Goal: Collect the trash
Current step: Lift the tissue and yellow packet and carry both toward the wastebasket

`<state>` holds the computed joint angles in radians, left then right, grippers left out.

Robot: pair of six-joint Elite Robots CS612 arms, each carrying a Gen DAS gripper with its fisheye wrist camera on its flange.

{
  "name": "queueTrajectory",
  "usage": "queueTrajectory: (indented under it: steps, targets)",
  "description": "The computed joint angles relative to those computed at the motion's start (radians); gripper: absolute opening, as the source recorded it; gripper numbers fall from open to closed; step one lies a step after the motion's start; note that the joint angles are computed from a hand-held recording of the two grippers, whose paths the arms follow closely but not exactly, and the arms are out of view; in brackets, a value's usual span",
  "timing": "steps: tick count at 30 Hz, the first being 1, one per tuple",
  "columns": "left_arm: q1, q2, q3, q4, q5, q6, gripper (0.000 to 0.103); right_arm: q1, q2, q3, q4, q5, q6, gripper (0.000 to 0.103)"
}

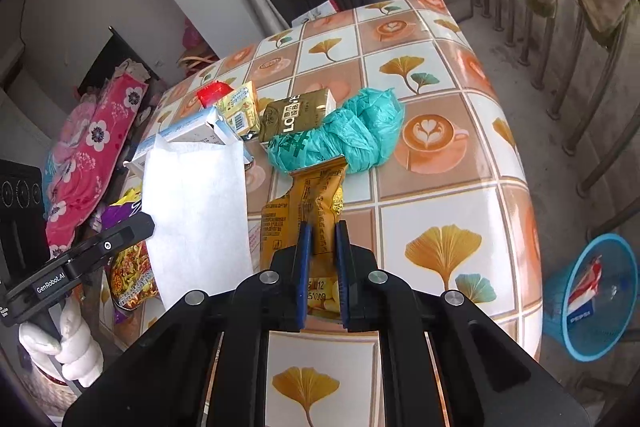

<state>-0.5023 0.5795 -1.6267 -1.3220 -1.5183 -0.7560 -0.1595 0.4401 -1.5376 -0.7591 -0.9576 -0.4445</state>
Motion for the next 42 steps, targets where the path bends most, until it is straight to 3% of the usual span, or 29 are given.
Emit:
queueTrajectory:
  steps: [12, 21, 30, 37, 42]
  targets:
    - [-0.018, -0.032, 0.033, -0.08, -0.015, 0.077, 0.001, -0.04, -0.015, -0.021, -0.048, -0.002, 0.028, 0.009]
    - [-0.026, -0.107, 0.181, -0.21, -0.158, 0.184, 0.001, -0.107, -0.043, -0.016, -0.096, -0.041, 0.09, 0.009]
    - [-0.052, -0.235, 0.49, -0.299, -0.367, 0.3, 0.001, -0.196, -0.036, -0.005, -0.151, -0.155, 0.238, 0.009]
    - [-0.097, -0.358, 0.802, -0.364, -0.443, 0.421, 0.001, -0.249, 0.004, 0.002, -0.147, -0.259, 0.347, 0.009]
    - [-0.131, -0.479, 1.104, -0.455, -0.493, 0.505, 0.001, -0.283, 0.035, 0.017, -0.147, -0.312, 0.443, 0.009]
